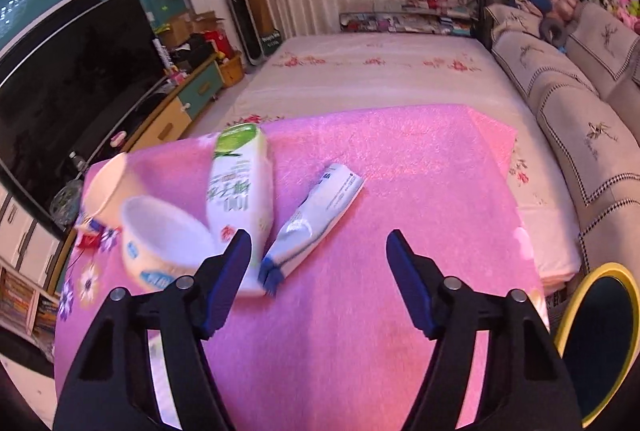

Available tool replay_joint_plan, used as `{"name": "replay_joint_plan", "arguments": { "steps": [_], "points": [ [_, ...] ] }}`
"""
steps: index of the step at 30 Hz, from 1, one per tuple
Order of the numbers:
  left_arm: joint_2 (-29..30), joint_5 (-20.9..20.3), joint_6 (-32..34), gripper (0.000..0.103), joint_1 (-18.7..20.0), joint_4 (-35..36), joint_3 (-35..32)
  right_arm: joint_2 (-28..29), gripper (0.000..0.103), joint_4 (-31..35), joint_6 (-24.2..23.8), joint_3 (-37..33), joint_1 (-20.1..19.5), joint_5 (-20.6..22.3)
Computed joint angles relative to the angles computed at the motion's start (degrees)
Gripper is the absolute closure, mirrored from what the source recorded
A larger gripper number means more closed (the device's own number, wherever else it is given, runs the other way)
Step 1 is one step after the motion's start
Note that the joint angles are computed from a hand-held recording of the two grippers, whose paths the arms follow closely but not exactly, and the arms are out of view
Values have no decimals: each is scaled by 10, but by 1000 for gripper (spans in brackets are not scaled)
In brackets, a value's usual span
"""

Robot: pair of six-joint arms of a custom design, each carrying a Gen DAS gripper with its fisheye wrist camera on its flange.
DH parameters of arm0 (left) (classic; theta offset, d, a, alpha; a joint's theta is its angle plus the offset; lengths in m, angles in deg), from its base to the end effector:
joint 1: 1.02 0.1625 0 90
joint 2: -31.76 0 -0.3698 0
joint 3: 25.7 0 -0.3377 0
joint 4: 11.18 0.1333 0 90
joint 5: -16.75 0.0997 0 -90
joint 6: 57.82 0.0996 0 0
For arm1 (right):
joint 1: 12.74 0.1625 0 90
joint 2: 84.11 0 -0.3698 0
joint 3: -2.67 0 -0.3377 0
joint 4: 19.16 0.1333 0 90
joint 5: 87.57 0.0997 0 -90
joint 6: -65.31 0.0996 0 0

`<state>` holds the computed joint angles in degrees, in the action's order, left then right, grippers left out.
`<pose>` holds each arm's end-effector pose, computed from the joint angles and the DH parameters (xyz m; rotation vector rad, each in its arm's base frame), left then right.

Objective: Collect trash
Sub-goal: 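Grasp the white toothpaste tube with the right tool, then carry the tube over the yellow-rimmed bin and open the right tool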

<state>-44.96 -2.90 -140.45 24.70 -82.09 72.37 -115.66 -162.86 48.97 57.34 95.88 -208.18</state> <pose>-0.3101 -0.4015 0.3093 0.1857 1.9732 -1.0948 0.3194 -0.6893 0.2003 0.5803 -2.4738 0.7064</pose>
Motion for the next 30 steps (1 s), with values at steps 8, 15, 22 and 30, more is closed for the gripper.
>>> {"name": "replay_joint_plan", "arguments": {
  "steps": [8, 15, 22, 30],
  "points": [
    [-10, 0, 72, 4, 29, -97, 25, 111, 36, 102, 32, -167, -3, -45],
    [-20, -6, 95, 4, 37, -140, 44, 128, 50, 109, 28, -178, -4, -66],
    [-26, -13, 91, 4, 32, -143, 50, 87, 74, 81, 19, -105, -8, -56],
    [-29, -11, 75, 4, 15, -129, 53, -69, 74, -22, -17, 91, -17, 4]
  ]
}}
